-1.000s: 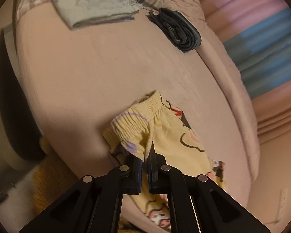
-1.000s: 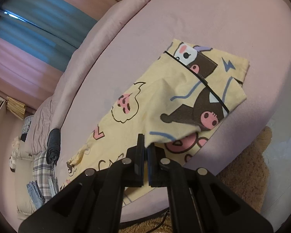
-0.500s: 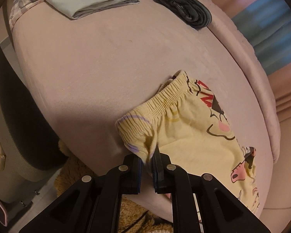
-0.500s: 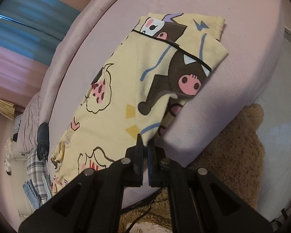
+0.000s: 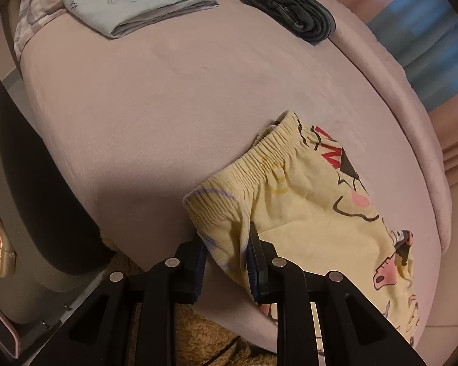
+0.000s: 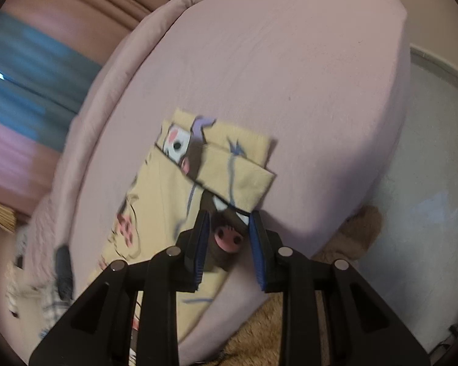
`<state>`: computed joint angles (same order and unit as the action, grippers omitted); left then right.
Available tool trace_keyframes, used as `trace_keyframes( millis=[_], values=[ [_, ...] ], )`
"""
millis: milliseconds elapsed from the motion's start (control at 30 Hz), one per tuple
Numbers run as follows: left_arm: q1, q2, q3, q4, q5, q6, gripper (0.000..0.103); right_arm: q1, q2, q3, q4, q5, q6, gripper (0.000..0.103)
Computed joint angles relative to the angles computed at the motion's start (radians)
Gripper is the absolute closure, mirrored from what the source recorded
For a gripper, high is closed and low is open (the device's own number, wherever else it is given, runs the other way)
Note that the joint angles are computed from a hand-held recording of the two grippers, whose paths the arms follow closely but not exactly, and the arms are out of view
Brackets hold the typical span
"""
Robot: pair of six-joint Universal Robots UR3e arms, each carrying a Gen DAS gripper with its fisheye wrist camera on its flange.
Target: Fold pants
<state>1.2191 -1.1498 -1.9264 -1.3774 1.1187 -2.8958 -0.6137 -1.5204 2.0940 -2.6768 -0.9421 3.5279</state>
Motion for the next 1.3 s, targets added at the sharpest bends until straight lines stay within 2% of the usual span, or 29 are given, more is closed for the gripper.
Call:
trace_keyframes(
  millis=[167,200,233,400,467,667,700,733,800,833,900,1000,1033,1133,1233,1300],
  values=[
    [-0.022,-0.008,0.009,0.012,0.023,-0.008,0.081,-0.003,0.005,-0.025,0.0,-0.056,-0.012,0.078],
    [-0.03,-0.013,0.013,0.018,0.029,-0.012,0.081,0.005,0.006,-0.032,-0.011,-0.069,-0.013,0.083],
    [-0.039,-0.017,0.016,0.025,0.036,-0.019,0.081,0.015,0.007,-0.042,-0.019,-0.079,-0.019,0.094],
    [-0.057,-0.015,0.008,0.048,0.056,-0.03,0.081,0.04,-0.009,-0.12,0.014,-0.103,-0.056,0.095],
    [-0.061,-0.018,0.006,0.055,0.06,-0.026,0.081,0.043,-0.008,-0.137,-0.014,-0.117,-0.053,0.095],
    [-0.053,-0.046,0.035,0.026,0.051,0.004,0.079,0.083,0.096,-0.159,0.023,-0.258,-0.104,0.094],
    [-0.048,-0.054,0.056,-0.002,0.047,0.014,0.077,0.071,0.091,-0.107,-0.048,-0.245,-0.092,0.094],
    [-0.047,-0.064,0.083,-0.028,0.053,0.021,0.074,0.061,0.074,-0.095,-0.047,-0.236,-0.095,0.089],
    [-0.04,-0.081,0.141,-0.069,0.057,0.04,0.069,0.062,0.04,-0.154,0.089,-0.275,-0.127,0.076],
    [-0.039,-0.087,0.163,-0.078,0.058,0.042,0.068,0.077,0.036,-0.202,0.142,-0.326,-0.13,0.06],
    [-0.025,-0.097,0.211,-0.098,0.038,0.047,0.065,0.083,0.013,-0.251,0.162,-0.37,-0.154,0.047],
    [-0.031,-0.147,0.283,-0.045,-0.015,0.03,0.055,0.072,0.046,-0.371,0.192,-0.312,-0.217,0.045],
    [-0.057,-0.172,0.3,-0.008,-0.001,0.009,0.055,0.072,0.075,-0.409,0.205,-0.292,-0.238,0.042],
    [-0.159,-0.284,0.375,0.09,0.042,-0.044,0.055,0.123,0.241,-0.623,0.293,-0.254,-0.272,0.043],
    [-0.231,-0.397,0.455,0.118,0.051,-0.091,0.055,0.148,0.408,-0.821,0.421,-0.192,-0.319,0.044],
    [-0.272,-0.45,0.49,0.119,0.062,-0.093,0.055,0.185,0.494,-0.926,0.466,-0.224,-0.322,0.045]
  ],
)
